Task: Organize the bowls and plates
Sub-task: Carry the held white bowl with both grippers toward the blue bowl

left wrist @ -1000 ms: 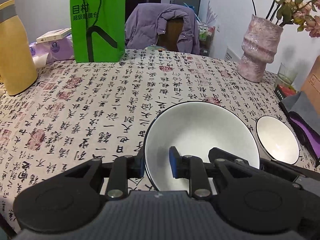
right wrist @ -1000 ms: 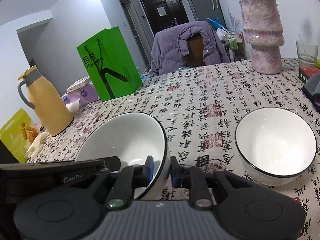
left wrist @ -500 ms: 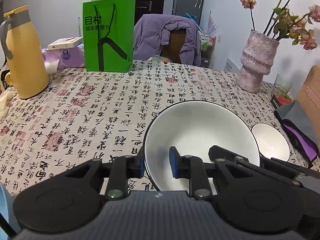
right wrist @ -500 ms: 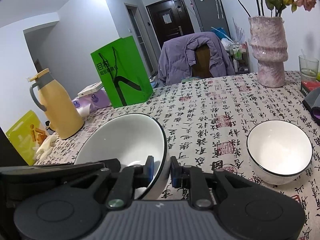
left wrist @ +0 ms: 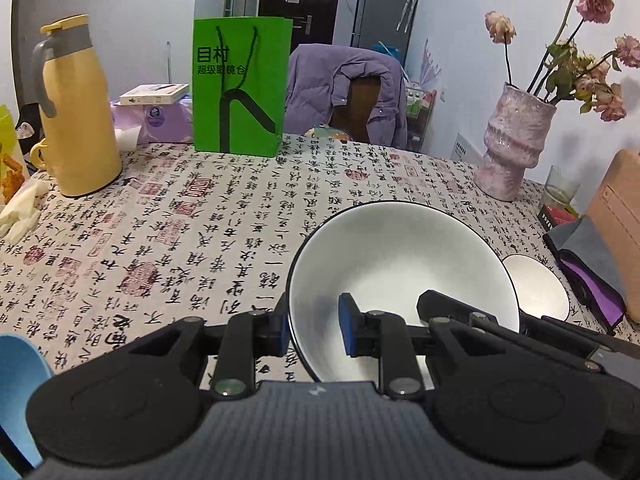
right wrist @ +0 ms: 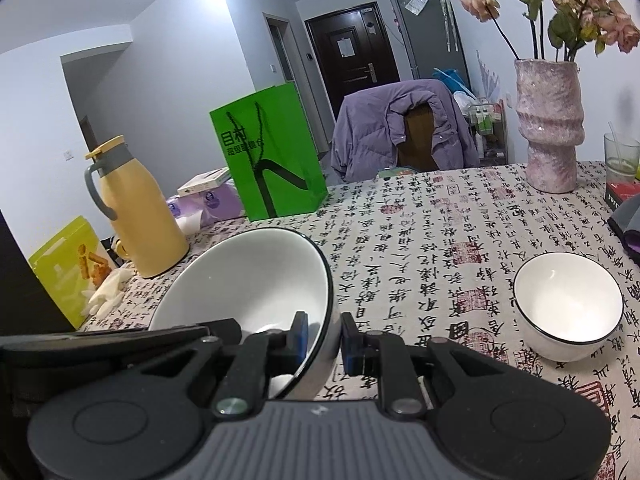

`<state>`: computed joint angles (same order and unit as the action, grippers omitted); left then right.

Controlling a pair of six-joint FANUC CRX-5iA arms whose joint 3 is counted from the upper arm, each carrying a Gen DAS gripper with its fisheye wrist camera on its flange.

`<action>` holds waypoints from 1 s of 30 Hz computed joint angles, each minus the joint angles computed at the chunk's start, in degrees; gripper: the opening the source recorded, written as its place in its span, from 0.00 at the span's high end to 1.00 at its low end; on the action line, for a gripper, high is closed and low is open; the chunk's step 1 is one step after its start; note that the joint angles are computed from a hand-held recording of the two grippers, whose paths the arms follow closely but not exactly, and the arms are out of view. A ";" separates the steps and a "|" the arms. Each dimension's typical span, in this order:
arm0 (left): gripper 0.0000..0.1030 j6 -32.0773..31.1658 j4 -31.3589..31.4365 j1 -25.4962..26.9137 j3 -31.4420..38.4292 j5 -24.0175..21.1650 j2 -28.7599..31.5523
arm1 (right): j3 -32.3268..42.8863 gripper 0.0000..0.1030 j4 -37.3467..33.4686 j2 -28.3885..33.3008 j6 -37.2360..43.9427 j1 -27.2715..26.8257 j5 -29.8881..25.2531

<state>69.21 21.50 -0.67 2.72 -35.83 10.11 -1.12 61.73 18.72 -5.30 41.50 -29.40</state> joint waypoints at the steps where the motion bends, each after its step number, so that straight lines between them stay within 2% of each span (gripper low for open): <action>1: 0.78 -0.50 0.48 0.25 -0.52 0.17 -0.41 | 0.09 0.83 0.26 0.01 -0.25 0.22 -0.19; 30: 0.78 -10.84 12.37 6.17 -10.51 2.74 -7.95 | 5.10 0.83 0.28 1.88 1.94 6.10 -6.03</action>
